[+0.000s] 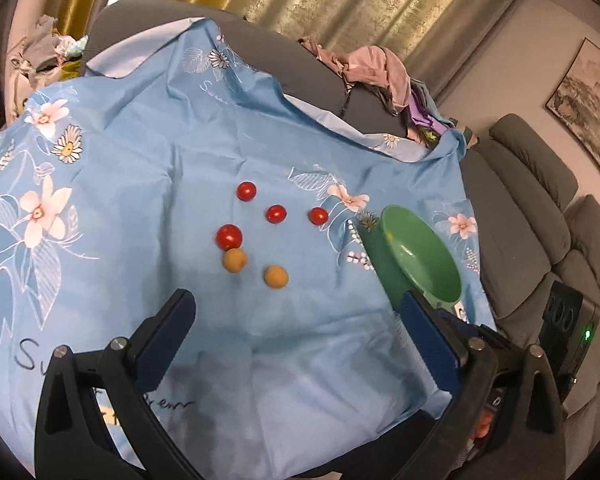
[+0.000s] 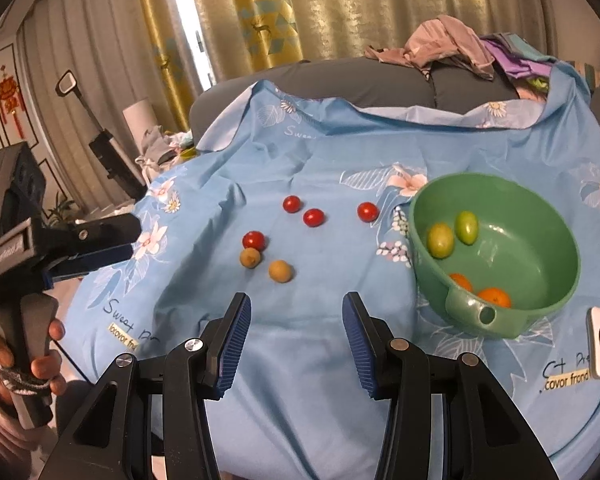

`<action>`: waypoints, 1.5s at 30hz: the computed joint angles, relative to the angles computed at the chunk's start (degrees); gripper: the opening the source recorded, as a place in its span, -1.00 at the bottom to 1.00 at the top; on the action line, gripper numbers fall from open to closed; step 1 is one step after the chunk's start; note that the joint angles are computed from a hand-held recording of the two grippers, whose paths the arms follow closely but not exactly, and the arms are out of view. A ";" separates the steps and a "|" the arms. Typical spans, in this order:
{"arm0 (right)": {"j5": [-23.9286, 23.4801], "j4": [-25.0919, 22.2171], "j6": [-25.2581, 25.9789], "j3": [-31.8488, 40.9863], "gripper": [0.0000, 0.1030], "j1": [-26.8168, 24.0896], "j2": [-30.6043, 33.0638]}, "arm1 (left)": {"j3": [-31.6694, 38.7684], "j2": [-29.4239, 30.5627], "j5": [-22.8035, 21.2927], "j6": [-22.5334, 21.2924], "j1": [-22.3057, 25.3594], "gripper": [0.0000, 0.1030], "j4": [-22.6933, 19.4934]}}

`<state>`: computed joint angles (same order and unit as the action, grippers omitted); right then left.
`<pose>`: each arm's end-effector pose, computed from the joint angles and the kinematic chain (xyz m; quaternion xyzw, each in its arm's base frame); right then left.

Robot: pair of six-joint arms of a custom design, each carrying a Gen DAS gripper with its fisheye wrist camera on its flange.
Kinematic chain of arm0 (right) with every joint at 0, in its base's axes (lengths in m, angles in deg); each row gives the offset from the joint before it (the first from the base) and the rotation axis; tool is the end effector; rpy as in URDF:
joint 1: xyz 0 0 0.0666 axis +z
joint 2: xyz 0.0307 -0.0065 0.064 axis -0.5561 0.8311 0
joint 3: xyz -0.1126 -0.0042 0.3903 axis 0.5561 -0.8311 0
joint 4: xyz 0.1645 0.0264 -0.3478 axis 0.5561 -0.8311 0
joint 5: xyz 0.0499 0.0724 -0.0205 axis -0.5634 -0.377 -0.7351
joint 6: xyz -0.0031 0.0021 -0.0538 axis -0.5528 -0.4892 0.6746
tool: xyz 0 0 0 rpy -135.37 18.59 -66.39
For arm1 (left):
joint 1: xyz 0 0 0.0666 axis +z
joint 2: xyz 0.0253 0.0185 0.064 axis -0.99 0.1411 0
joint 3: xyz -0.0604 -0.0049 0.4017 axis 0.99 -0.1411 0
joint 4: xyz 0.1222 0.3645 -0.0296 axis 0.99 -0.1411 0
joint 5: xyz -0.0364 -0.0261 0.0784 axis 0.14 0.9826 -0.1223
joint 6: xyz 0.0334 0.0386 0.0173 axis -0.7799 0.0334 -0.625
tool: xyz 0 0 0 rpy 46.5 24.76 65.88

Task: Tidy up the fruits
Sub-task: 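Withdraw both tools from the bowl toward the remaining tomatoes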

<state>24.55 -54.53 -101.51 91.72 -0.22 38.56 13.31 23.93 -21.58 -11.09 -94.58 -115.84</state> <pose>0.5371 0.3419 0.3332 0.0505 0.9091 0.0812 0.4055 0.5959 -0.1526 0.3320 0.1029 0.8884 -0.3102 0.3224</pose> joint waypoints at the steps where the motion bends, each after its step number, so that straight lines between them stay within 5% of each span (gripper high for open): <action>1: -0.31 0.06 -0.26 -0.15 -0.07 0.03 -0.04 | -0.84 -0.56 -0.79 -0.68 0.01 0.99 0.33; 10: -3.26 -0.48 0.80 0.85 -0.07 0.23 1.17 | -2.57 -0.40 -8.56 -7.91 -0.89 0.99 1.10; 17: -4.71 -5.09 2.90 7.48 -0.07 -1.10 6.36 | 5.27 6.17 -8.64 -13.19 -1.29 0.99 -5.78; 28: -7.95 -16.88 7.33 23.43 -0.07 -3.48 18.22 | 20.28 16.56 -15.70 -18.53 -2.89 0.92 -17.33; 45: -12.87 -22.20 10.77 34.30 -0.07 -5.37 25.71 | 32.85 25.73 -18.66 -19.74 -4.24 0.11 -25.53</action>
<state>11.68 -76.72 -90.74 126.02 -5.59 64.27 46.16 49.66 -40.23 -30.83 -98.82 -141.37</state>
